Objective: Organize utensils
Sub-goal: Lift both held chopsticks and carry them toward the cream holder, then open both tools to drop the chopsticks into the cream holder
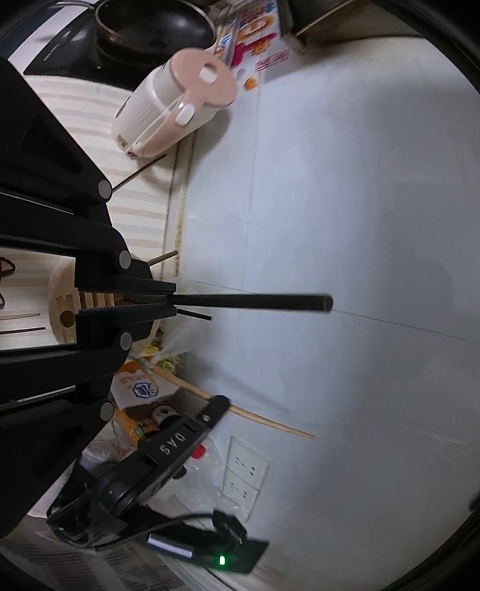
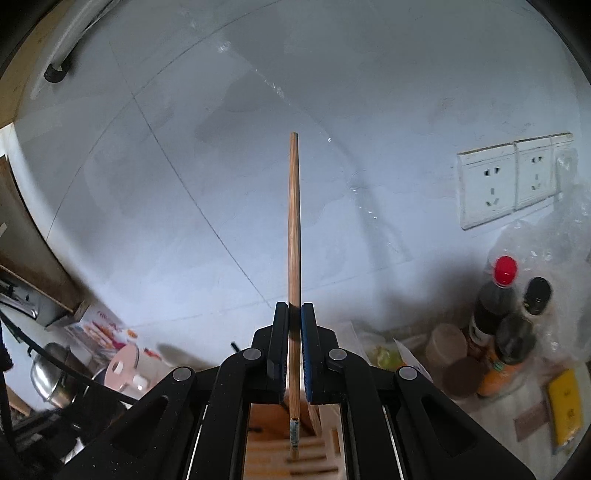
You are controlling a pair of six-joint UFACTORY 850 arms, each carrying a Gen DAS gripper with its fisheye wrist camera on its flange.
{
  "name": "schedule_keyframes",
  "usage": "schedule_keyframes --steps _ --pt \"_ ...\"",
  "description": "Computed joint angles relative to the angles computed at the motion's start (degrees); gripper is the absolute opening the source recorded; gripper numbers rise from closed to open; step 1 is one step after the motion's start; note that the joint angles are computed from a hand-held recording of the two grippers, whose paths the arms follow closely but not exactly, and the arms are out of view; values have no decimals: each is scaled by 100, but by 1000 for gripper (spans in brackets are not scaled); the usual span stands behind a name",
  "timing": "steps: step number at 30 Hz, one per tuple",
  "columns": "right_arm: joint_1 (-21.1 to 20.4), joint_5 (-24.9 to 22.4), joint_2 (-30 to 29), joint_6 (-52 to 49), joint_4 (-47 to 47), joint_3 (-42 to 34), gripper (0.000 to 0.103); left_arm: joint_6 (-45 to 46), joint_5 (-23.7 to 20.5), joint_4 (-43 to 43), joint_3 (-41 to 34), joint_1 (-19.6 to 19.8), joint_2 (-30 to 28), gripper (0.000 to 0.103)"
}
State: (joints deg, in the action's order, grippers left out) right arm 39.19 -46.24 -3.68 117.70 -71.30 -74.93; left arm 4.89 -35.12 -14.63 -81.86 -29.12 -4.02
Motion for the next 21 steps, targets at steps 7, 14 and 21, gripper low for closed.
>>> schedule_keyframes --steps 7,14,21 --pt "-135 258 -315 -146 -310 -76 7 104 -576 -227 -293 71 -492 3" --pt "-144 466 -175 -1045 425 -51 29 -543 -631 322 -287 -19 -263 33" --pt "162 -166 383 -1054 760 218 51 -1169 -58 855 168 27 278 92"
